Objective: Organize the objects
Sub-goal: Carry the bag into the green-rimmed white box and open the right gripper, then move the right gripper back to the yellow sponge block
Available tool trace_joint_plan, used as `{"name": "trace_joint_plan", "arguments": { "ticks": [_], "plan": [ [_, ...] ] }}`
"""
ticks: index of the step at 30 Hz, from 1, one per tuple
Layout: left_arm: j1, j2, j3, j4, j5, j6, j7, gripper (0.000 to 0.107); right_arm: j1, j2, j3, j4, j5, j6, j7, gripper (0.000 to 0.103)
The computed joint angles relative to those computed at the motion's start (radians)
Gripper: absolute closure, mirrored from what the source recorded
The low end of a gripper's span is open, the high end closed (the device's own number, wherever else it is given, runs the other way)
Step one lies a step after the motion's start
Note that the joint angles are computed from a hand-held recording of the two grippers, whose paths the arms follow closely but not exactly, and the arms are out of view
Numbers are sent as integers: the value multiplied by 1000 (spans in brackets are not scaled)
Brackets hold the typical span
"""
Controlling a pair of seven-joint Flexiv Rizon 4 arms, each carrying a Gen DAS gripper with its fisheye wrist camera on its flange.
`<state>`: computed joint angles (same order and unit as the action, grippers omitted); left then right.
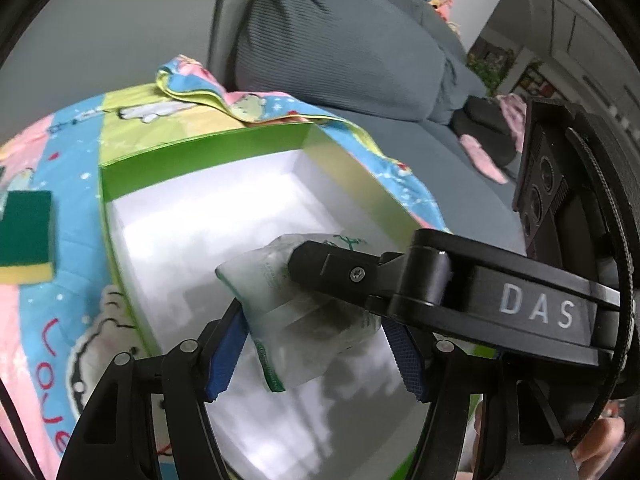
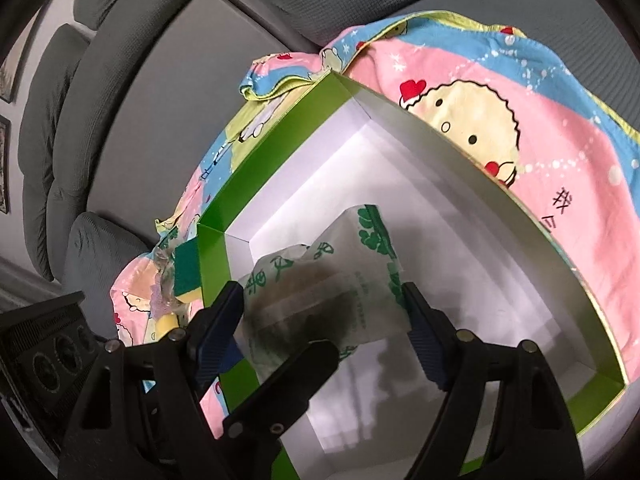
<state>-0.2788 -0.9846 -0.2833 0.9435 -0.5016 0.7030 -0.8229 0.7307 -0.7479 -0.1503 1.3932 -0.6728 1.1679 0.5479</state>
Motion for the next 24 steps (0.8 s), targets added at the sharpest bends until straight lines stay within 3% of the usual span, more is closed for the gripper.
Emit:
{"name": "trace_joint_plan", "arguments": {
  "ticks": [4,9,15,20,24],
  "plan": [
    [-3,21,8,48,17,64,11,39,-7,-21,6,-18,19,5,-1,22],
    [-12,34,26,76,56,111,36,39,-7,-29,50,-90,51,-202,-81,22],
    [-11,57,44,123,98,177,38,39,-15,-29,45,-56,48,-119,-23,22],
    [7,64,39,146,106,219,54,39,-43,-74,89,-111,101,-65,-86,21],
    [34,72,19,167,88,230,75,39,-45,-113,118,-197,158,-120,-180,19]
  ]
}}
